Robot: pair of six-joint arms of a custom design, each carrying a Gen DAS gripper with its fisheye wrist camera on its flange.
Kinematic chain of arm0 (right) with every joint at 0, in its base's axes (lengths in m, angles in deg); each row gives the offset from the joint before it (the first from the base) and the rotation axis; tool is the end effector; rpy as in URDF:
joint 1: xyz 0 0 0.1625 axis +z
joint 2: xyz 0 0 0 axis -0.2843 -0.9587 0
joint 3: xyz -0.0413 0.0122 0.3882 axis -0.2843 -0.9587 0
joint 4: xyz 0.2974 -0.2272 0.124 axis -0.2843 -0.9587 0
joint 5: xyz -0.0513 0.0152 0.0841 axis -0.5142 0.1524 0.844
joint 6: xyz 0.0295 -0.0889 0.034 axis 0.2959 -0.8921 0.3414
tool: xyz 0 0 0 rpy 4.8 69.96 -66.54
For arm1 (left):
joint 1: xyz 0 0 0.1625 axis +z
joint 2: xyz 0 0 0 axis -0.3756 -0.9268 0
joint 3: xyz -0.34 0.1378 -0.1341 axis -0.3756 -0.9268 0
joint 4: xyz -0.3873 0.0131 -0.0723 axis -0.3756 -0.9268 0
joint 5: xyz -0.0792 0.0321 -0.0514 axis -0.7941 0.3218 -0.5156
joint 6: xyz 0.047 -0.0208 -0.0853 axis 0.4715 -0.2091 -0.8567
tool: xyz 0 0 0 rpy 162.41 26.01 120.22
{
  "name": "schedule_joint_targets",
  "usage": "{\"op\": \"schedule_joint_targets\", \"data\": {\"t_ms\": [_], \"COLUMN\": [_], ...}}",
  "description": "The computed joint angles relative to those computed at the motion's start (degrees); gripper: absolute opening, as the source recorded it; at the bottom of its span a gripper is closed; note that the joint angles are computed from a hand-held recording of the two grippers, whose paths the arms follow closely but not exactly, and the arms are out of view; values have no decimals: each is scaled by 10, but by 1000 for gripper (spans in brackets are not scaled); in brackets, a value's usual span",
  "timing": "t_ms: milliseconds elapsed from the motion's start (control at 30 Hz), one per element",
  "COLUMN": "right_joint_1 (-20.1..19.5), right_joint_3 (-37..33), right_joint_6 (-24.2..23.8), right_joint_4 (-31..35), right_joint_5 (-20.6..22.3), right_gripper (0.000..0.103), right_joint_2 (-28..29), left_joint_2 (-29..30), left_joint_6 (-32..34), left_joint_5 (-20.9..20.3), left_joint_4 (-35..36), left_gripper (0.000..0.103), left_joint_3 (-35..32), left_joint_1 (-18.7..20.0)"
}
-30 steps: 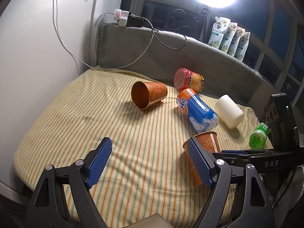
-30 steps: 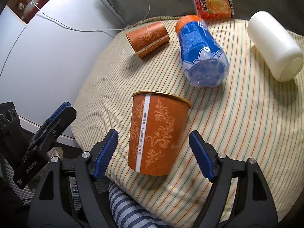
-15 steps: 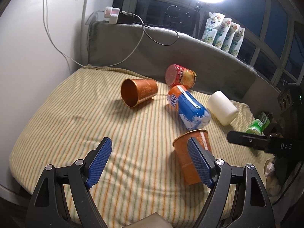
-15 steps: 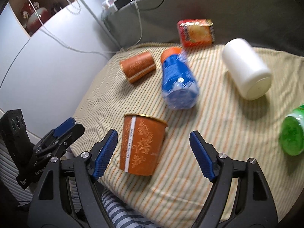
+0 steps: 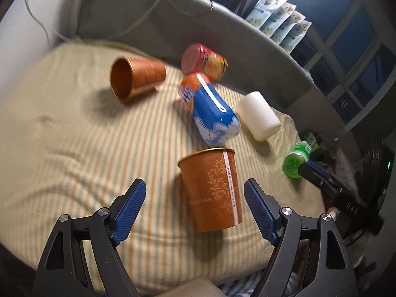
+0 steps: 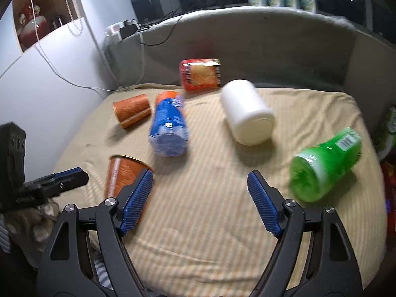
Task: Flip cup upright
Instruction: 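Move the left tool to the floral cup and close on its side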
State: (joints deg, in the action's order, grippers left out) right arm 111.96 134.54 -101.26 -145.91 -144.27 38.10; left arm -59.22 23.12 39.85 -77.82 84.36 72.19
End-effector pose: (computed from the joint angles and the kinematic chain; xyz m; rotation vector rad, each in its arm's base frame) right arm 0.1806 -0.7574 0.3315 0.8537 -2.5527 0.6258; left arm -0.3107 -0.6814 0.1557 -0.0408 2.6228 -0.9825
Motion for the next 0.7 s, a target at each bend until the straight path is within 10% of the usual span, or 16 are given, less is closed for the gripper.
{"op": "schedule_joint_targets", "data": {"t_ms": [700], "right_joint_1": [-11], "right_joint_3": [31], "right_joint_6": [3], "right_joint_4": [-39], "right_joint_5": [-20], "right_gripper": [82], "right_joint_2": [-20], "left_joint_2": [54], "left_joint_6": [-46], "left_joint_5": [-140], "left_joint_4": [90], "left_gripper": [82], "left_joint_3": [-118], "left_joint_1": [53]}}
